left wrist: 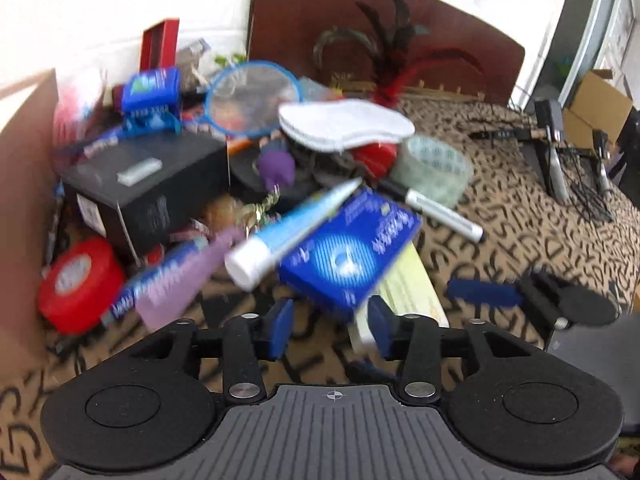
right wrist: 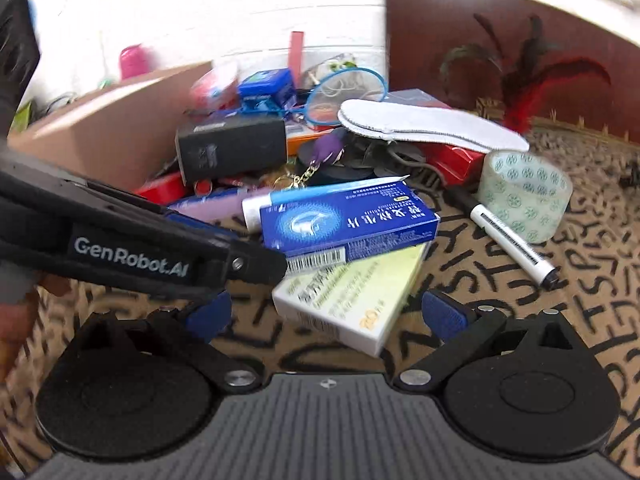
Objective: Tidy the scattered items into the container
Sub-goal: 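Grasp the blue medicine box with the left tool while the right tool grasps the yellow-green box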
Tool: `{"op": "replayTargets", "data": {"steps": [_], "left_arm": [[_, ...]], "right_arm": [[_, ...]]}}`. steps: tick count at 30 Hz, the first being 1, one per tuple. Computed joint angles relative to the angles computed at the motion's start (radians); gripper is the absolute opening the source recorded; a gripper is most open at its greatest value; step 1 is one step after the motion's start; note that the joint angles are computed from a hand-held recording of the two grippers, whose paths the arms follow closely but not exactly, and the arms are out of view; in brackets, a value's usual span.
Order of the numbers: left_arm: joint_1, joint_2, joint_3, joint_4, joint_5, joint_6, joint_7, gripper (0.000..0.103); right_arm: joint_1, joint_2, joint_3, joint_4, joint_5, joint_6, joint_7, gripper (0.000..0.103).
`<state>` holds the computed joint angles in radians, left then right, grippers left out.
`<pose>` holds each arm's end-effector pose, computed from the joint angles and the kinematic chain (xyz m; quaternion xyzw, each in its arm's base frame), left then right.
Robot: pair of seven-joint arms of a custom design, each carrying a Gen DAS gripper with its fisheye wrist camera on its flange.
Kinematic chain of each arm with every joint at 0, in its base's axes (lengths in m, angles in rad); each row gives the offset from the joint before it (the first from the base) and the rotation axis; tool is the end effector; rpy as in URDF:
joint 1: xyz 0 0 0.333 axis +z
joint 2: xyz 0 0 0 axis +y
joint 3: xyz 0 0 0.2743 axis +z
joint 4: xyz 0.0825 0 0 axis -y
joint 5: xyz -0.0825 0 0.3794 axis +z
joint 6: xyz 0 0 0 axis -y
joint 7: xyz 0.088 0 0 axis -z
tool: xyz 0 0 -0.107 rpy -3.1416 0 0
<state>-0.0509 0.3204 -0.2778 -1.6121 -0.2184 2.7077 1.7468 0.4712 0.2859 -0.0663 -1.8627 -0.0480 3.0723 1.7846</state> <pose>0.6574 -0.1911 0.5012 -0.5470 0.7375 -0.3635 0.1573 0.6015 0.2661 0.4407 -0.7067 0.5493 -0.2219 0.3869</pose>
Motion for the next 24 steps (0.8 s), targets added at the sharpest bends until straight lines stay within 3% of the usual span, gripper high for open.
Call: {"op": "replayTargets", "data": {"steps": [3,6,11,13,17,18,19,21,24], "left_arm": [[-0.03,0.034,0.028,0.049,0.073,0.017,-0.047,0.084],[-0.017,0.086,0.0,0.124,0.08,-0.012,-0.001,0.084],[-0.041,0.167,0.005,0.23,0.132,-0.074,-0.001,0.079],[-0.011,0.174,-0.033,0.234,0.075,-0.09,0.034,0.067],[0.005,0.152,-0.054,0.199,0.014,-0.097,0.069,0.065],[0.012,0.139,-0.061,0.182,-0.005,-0.096,0.084,0.058],[0.021,0.12,-0.068,0.156,-0.029,-0.088,0.098,0.036],[0.045,0.076,-0.079,0.104,-0.09,-0.089,0.127,0.022],[0.039,0.013,-0.045,0.026,-0.112,-0.105,0.108,0.021]], "right_arm": [[0.061,0.049,-0.068,0.061,-0.05,-0.035,0.084,0.102],[0.141,0.081,-0.165,0.109,-0.175,-0.108,0.213,0.098],[0.105,0.034,-0.149,0.064,-0.254,-0.118,0.31,0.076],[0.073,0.009,-0.122,0.043,-0.268,-0.136,0.315,0.075],[0.046,-0.04,-0.093,-0.005,-0.343,-0.157,0.36,0.074],[0.039,-0.051,-0.086,-0.018,-0.361,-0.158,0.373,0.074],[0.031,-0.062,-0.077,-0.03,-0.375,-0.159,0.385,0.074],[0.008,-0.087,-0.052,-0.06,-0.389,-0.156,0.397,0.074],[-0.034,-0.129,-0.004,-0.111,-0.371,-0.149,0.38,0.074]]}}
